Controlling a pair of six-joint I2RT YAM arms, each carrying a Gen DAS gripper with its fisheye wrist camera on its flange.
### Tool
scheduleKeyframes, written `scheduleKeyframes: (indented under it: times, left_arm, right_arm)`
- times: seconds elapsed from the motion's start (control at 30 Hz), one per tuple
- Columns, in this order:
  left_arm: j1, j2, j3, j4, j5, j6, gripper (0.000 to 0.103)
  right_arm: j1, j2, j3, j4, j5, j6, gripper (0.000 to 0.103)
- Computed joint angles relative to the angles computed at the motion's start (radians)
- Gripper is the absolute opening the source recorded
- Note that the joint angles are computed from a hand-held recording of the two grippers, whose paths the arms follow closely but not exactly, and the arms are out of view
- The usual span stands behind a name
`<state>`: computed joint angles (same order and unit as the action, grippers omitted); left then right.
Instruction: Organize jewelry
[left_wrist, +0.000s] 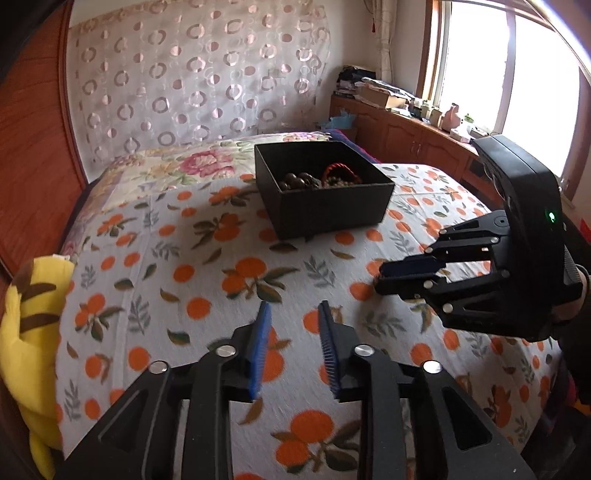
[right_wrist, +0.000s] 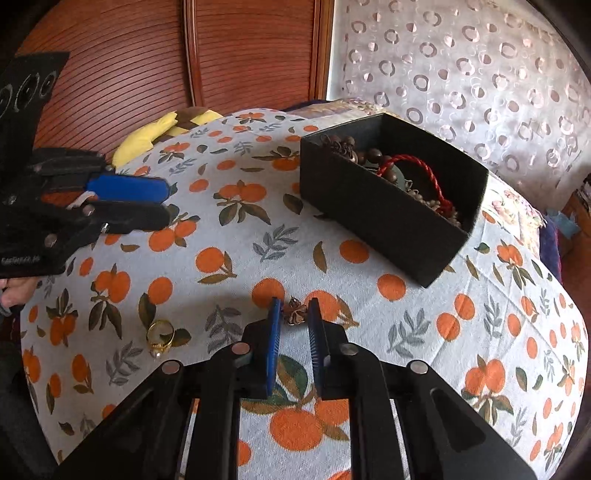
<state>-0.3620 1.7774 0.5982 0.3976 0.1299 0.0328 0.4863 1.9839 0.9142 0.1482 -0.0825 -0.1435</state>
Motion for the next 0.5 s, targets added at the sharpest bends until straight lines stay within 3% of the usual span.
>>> scheduleKeyframes:
  times: [0.5]
  left_arm:
    - [-0.142,-0.012,-0.085,0.034,-0.019,-0.053,0.036]
  right_arm:
    - [-0.031,-0.214,-0.214,0.08,0.04,0.033,0.016]
